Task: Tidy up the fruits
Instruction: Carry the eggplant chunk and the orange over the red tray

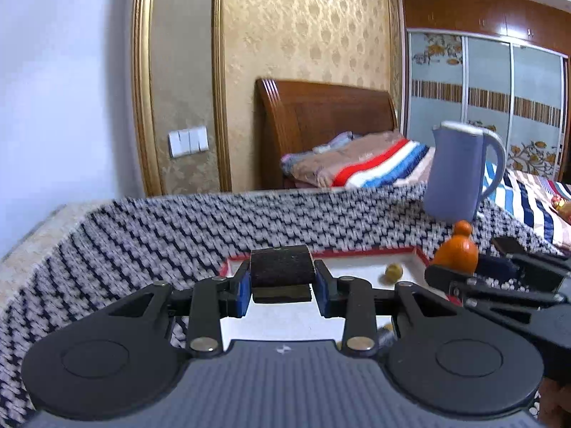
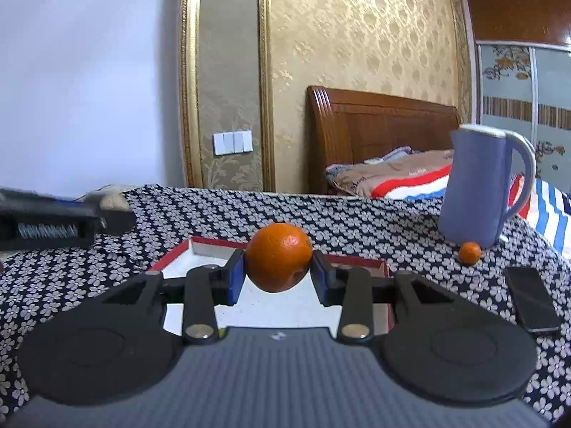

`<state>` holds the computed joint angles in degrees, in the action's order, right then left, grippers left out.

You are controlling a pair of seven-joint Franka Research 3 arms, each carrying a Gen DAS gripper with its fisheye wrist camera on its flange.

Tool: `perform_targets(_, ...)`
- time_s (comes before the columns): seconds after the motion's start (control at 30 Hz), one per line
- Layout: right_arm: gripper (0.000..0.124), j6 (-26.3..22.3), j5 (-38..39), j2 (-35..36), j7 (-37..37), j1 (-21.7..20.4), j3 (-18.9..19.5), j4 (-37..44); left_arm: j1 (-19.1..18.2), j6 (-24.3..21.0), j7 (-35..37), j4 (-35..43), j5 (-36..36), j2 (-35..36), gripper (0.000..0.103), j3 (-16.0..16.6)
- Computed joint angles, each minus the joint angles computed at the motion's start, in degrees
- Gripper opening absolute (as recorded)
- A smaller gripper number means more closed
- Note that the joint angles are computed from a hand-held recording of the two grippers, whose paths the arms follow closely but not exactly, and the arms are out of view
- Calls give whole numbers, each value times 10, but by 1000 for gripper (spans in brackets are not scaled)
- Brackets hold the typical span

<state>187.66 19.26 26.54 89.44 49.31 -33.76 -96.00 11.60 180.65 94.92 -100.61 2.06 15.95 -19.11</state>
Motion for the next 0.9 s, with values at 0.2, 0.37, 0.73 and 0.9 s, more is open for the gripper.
perform_targets(0.2, 37, -25, -12, 26, 34, -16, 1, 22, -47, -4, -43, 30, 32, 48, 34, 47)
perform_targets(0.37, 37, -37, -44, 37, 65, -38, 15, 31, -60, -17, -65, 50, 52, 70, 34, 61)
perform_targets(0.73, 37, -57, -107, 50, 117, -65, 30, 54, -63, -40, -76, 87, 71, 97, 34, 61)
perform_targets(0.9, 37, -70, -136, 56, 139, -77, 39, 67, -73, -48, -84, 98, 81, 102, 34, 72)
